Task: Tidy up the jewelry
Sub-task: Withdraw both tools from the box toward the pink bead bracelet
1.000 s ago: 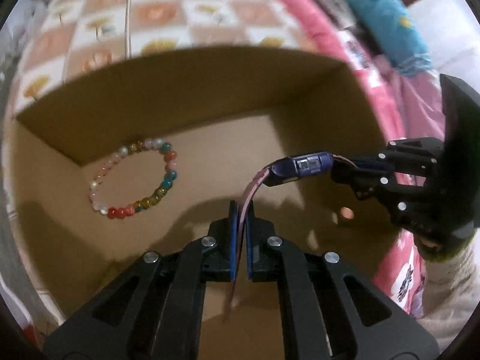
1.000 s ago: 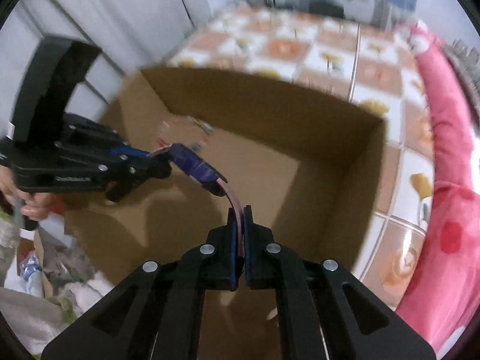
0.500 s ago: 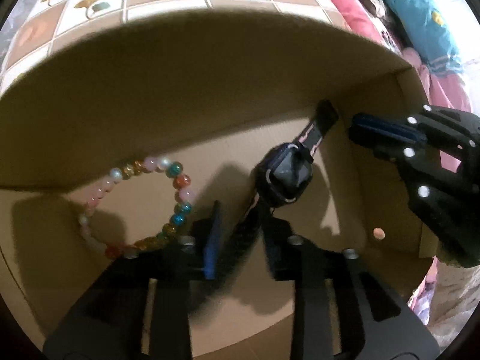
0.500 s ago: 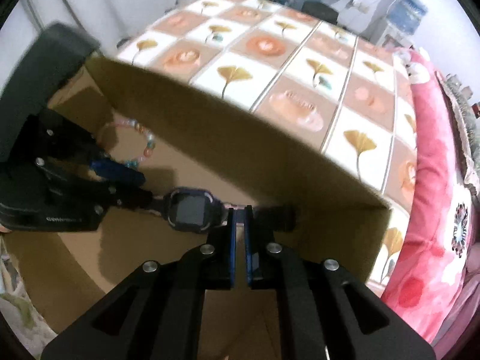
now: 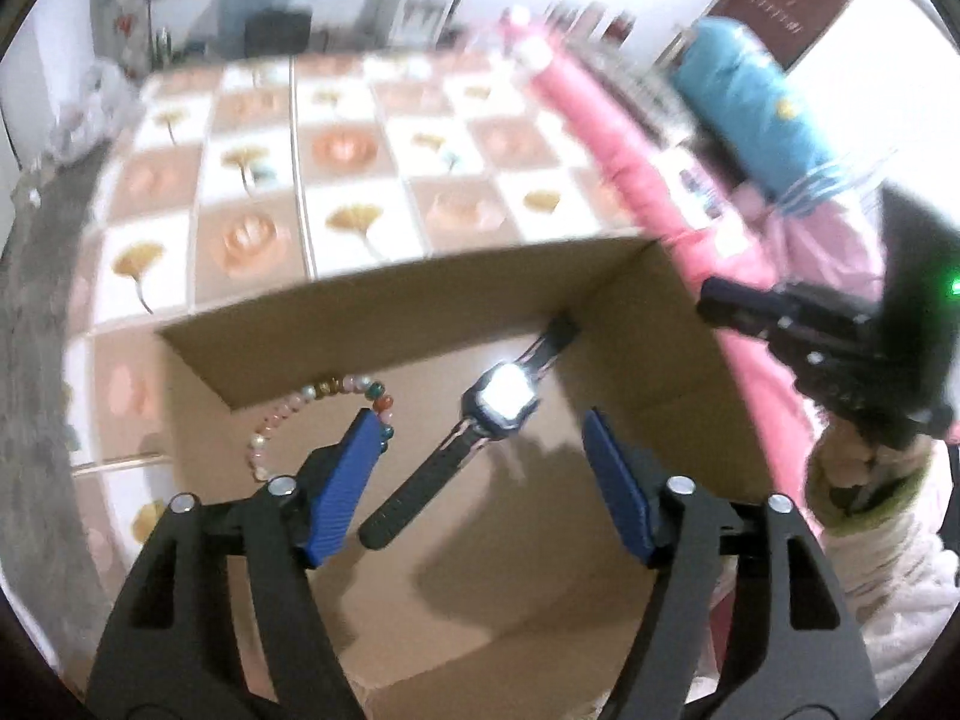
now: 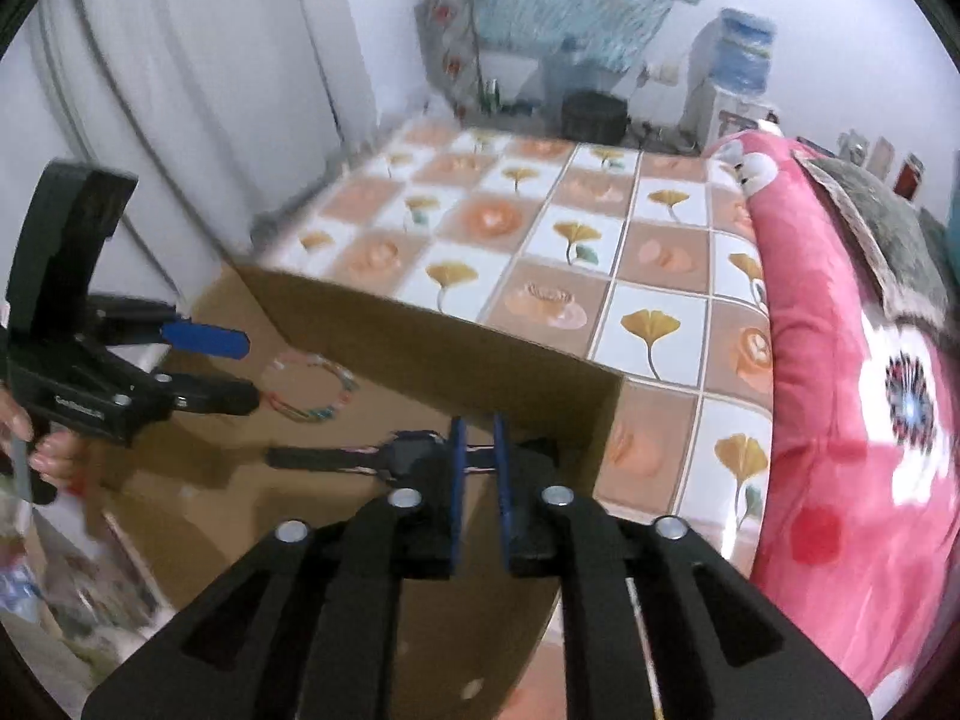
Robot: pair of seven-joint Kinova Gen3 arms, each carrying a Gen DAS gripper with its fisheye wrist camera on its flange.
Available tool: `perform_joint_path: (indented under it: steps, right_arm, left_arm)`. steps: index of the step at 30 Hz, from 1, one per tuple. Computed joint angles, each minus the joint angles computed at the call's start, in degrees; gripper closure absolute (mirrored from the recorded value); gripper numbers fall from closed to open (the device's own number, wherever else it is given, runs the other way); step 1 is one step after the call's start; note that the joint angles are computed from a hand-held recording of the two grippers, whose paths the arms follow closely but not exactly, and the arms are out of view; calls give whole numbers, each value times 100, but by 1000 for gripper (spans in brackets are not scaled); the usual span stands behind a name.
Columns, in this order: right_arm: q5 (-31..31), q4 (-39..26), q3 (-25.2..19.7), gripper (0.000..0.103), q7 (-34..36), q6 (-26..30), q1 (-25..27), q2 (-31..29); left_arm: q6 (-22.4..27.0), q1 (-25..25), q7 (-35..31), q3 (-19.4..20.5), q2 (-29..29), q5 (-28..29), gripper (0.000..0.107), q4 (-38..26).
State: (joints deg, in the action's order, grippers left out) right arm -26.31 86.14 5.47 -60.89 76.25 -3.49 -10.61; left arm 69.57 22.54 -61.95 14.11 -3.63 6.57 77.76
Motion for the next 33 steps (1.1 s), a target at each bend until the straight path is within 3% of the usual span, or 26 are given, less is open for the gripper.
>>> perform_joint_path:
  steps: [2, 5, 7, 12, 16, 20, 22, 25, 28, 33]
  right_arm:
    - [-179, 284, 108, 79, 57, -175, 25, -423]
    - [-278, 721, 205, 60, 27, -530, -86, -1111]
    - [-308, 986, 236, 51, -77, -707, -194, -1565]
    - [-280, 1417, 318, 36, -445, -684, -518, -2314]
    - [142, 1833, -87, 24, -660, -618, -664, -2829]
    - [538, 2254, -667, 24, -1150, -308, -687, -3086]
    - [623, 2452, -821, 24, -1400, -164, -751, -3137]
    - [946, 2772, -1423, 24, -1852, -41, -588, -3316]
    - [1268, 2951, -2020, 24, -2376, 61, -376, -3468]
    - [1424, 3084, -2166, 24, -2914, 171, -439, -3596]
  left_arm:
    - [-290, -108, 56, 153, -443, -112, 35, 230]
    - [-752, 77, 635, 324, -1239, -741, 27, 703]
    - [-850, -189, 835, 612, -1690, -877, 24, 942]
    - [-684, -824, 1024, 1025, -2613, -621, 23, 1391]
    - [-489, -1138, 1242, 1192, -3237, -251, 23, 1833]
    - [-85, -1435, 1325, 1539, -3497, 18, 23, 2099]
    - [219, -1694, 1380, 1922, -3493, 60, 23, 2172]
    - [548, -2016, 1420, 2484, -3416, 147, 23, 2277]
    - [579, -2189, 1424, 2871, -3363, 308, 23, 2459]
    - [484, -2318, 1308, 3228, -3319, 440, 23, 2579]
